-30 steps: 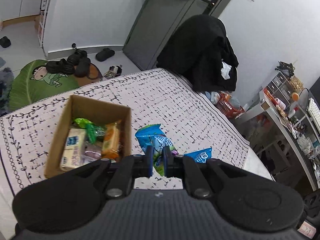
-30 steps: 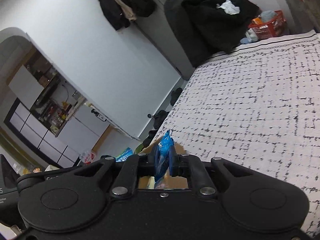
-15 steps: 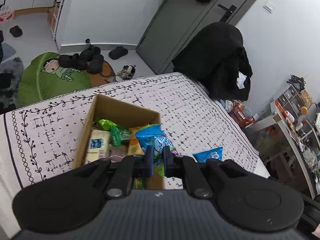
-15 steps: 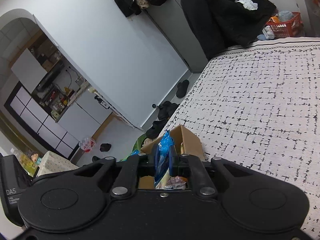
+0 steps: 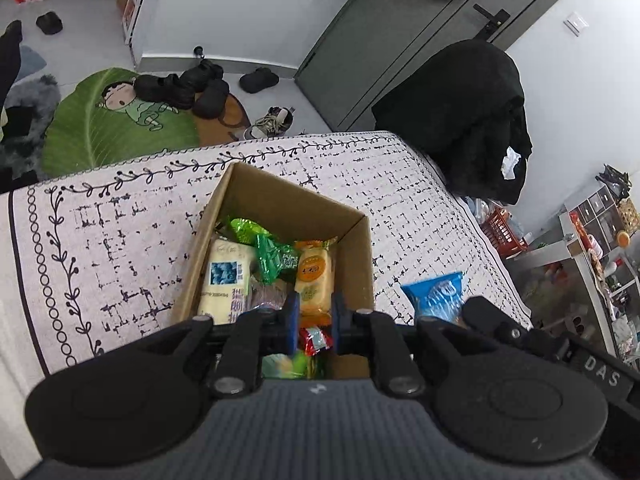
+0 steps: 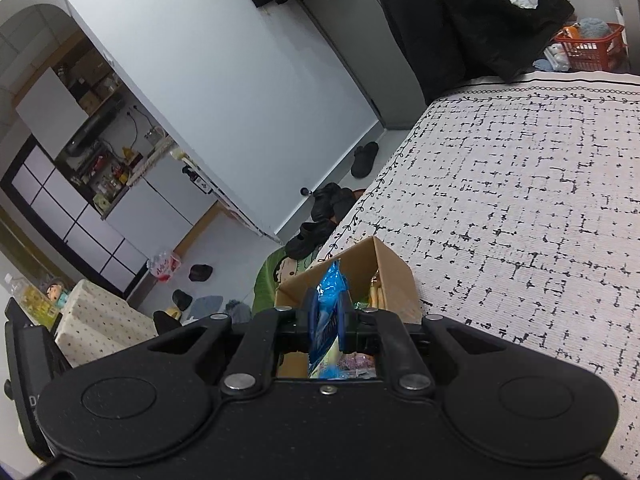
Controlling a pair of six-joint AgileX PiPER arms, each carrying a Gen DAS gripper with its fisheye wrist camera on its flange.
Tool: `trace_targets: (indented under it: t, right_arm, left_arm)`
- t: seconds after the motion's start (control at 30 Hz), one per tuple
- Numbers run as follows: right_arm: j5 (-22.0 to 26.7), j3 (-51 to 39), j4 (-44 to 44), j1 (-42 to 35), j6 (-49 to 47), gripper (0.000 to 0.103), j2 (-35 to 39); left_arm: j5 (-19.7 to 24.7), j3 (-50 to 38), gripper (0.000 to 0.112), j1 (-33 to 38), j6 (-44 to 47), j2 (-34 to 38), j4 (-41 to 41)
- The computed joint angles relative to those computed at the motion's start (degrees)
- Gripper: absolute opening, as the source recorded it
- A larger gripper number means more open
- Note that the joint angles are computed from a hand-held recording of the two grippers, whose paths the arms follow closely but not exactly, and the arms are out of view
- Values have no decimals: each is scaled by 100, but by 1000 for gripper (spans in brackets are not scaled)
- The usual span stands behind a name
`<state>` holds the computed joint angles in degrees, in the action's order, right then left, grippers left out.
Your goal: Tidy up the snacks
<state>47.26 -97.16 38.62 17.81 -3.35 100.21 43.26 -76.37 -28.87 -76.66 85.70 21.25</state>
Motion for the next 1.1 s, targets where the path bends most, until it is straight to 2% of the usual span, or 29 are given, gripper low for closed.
trace_targets:
  t: [0.2, 0.37, 0.47, 0.57, 0.63, 0.77, 0.9, 1.1]
  right_arm:
    - [89, -447, -130, 145, 140, 10, 290]
    - [236, -831, -27, 195, 104, 10, 542]
    - [441, -1042, 91, 165, 58, 17, 663]
    - [425, -910, 55, 114, 159, 32, 542]
    - [340, -634, 192, 22, 63, 52, 340]
    - [286, -255, 193, -95, -42, 61, -16]
    - [278, 47, -25, -232, 26, 87, -386]
    - [328, 238, -515, -396, 242, 101, -830]
  left_arm:
    - [79, 53, 41, 17, -34, -99, 0]
    - [262, -11, 48, -36, -203, -159, 133]
    - [369, -24, 56, -88, -288, -205, 217]
    - [451, -45, 63, -123, -321, -247, 229]
    - [555, -113, 71, -177, -313, -247, 269]
    - [853, -306, 86, -342, -380, -222, 378]
    - [1057, -444, 93, -566, -419, -249, 505]
    - [1577, -850, 103, -996, -442, -168, 775]
